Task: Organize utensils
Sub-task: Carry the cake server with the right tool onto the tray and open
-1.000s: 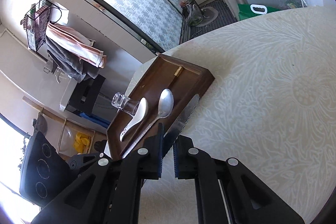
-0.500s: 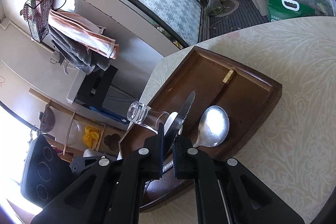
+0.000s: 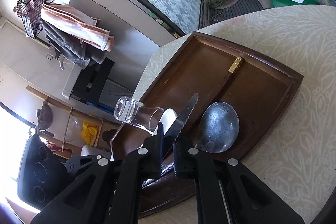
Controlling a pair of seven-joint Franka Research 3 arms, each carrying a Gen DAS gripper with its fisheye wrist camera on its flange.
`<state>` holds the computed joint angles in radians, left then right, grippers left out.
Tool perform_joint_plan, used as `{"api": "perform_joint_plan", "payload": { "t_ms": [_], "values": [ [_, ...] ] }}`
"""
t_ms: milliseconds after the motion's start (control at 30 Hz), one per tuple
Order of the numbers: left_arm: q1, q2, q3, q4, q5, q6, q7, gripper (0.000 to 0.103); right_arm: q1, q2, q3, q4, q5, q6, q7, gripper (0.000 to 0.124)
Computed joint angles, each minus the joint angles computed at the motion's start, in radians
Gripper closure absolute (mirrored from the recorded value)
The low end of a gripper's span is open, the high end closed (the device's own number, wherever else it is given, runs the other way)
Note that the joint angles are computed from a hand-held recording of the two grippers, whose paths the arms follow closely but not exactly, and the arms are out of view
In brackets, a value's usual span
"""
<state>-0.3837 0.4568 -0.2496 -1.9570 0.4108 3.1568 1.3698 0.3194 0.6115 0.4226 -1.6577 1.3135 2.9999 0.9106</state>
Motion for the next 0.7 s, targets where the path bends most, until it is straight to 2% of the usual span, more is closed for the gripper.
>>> {"api": "perform_joint_plan", "payload": {
  "t_ms": [133,200,233,300,400,567,600,633,667,700],
  "values": [
    [-0.005,0.002,0.006,-0.001,0.001,-0.002,-0.007,0.095,0.005,0.004,-0.01,-0.002,-0.013,-0.001,0.028,0.111],
    [-0.019,-0.001,0.021,-0.003,0.005,0.002,-0.018,0.095,-0.006,0.004,0.005,-0.003,0.01,0.013,0.005,0.082],
    [-0.023,0.001,0.027,0.002,0.007,0.001,-0.022,0.095,-0.01,-0.001,0.011,-0.006,0.025,0.025,-0.009,0.075],
    [-0.055,0.001,0.065,0.003,0.017,0.006,-0.046,0.091,-0.007,-0.01,0.01,-0.011,0.031,0.038,-0.02,0.055],
    [-0.024,0.008,0.03,0.005,0.015,-0.003,-0.035,0.091,-0.015,-0.022,0.014,-0.018,0.055,0.03,-0.036,0.048],
    [-0.018,0.005,0.023,0.001,0.015,0.0,-0.035,0.091,0.002,-0.034,-0.014,-0.017,0.06,-0.015,-0.029,0.044],
    [-0.024,0.002,0.029,-0.002,0.016,0.002,-0.04,0.081,0.007,-0.037,-0.019,-0.017,0.05,-0.022,-0.031,0.044],
    [-0.034,-0.001,0.039,-0.004,0.018,0.004,-0.047,0.059,0.018,-0.041,-0.03,-0.02,0.029,-0.021,-0.021,0.044],
    [-0.055,-0.005,0.062,-0.006,0.024,0.01,-0.06,0.047,0.037,-0.045,-0.049,-0.023,-0.009,-0.014,0.013,0.043],
    [-0.095,-0.013,0.108,-0.014,0.037,0.024,-0.086,0.036,0.046,-0.051,-0.057,-0.03,-0.033,-0.007,0.037,0.042]
  ]
}}
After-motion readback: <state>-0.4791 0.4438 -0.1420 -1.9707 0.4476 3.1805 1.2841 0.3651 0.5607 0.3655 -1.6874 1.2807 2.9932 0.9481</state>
